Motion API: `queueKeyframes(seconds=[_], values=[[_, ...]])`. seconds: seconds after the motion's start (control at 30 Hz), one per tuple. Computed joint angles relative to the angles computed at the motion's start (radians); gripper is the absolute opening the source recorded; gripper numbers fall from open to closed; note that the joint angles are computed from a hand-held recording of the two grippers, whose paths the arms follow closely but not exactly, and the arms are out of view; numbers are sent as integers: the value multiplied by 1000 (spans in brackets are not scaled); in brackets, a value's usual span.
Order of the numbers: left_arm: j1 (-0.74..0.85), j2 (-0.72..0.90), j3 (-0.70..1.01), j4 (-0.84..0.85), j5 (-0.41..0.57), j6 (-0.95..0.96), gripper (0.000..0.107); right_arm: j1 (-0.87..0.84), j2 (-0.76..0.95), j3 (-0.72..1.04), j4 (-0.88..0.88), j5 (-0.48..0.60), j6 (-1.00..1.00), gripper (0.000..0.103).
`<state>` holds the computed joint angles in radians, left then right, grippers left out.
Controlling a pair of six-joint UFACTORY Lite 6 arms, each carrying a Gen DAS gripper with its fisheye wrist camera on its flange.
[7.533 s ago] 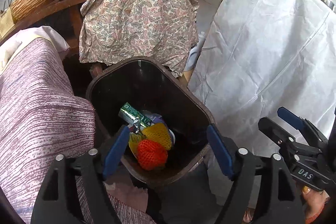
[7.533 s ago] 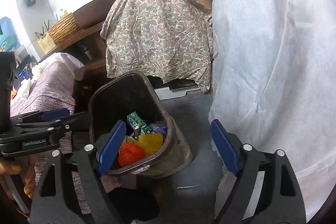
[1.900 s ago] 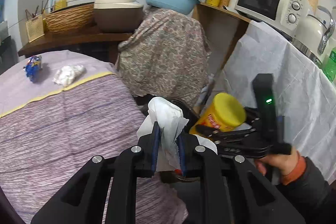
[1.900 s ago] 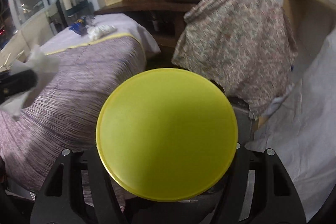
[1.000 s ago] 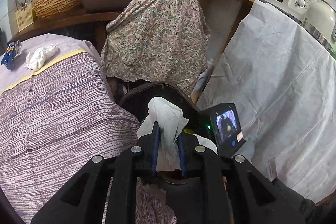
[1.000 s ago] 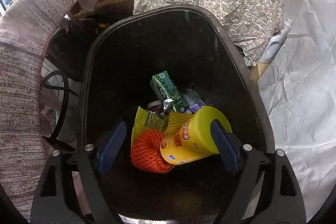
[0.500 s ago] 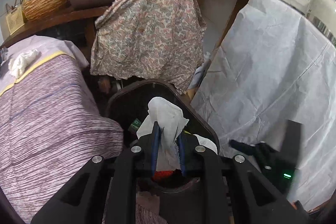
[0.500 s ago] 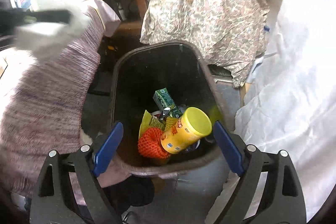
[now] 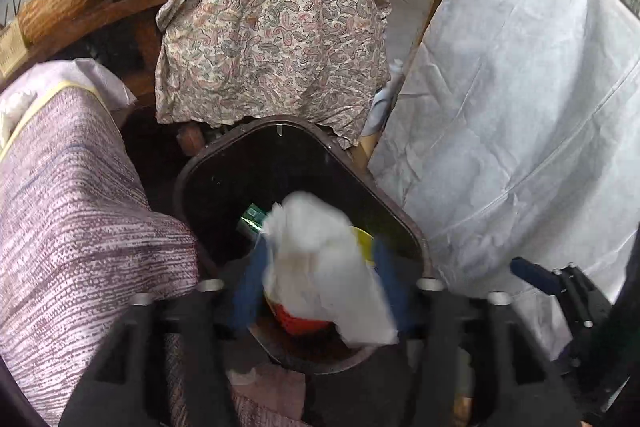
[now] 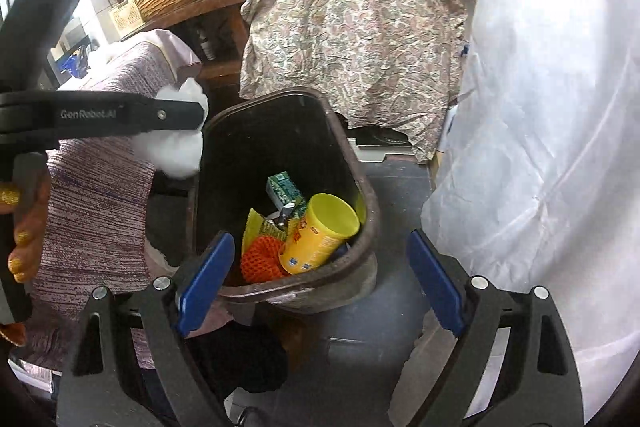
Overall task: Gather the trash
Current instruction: 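Open the right tool over the bin while the left tool drops the tissue in, then move both open tools back over the table to the remaining trash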
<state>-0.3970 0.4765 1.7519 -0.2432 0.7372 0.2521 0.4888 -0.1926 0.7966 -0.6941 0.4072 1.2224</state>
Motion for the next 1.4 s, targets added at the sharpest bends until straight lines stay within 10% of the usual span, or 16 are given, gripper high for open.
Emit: queueKeyframes(seconds=[0.23, 0.8, 1.4], values=[[-6, -47, -20, 27, -22, -24, 86, -15, -42, -34, 35, 9, -26, 87], [145, -346, -99, -86, 36, 86, 98, 18, 9, 101, 51, 56, -55, 89], [651, -318, 100, -239, 240, 413, 98, 188, 559, 957, 256, 180, -471, 92]])
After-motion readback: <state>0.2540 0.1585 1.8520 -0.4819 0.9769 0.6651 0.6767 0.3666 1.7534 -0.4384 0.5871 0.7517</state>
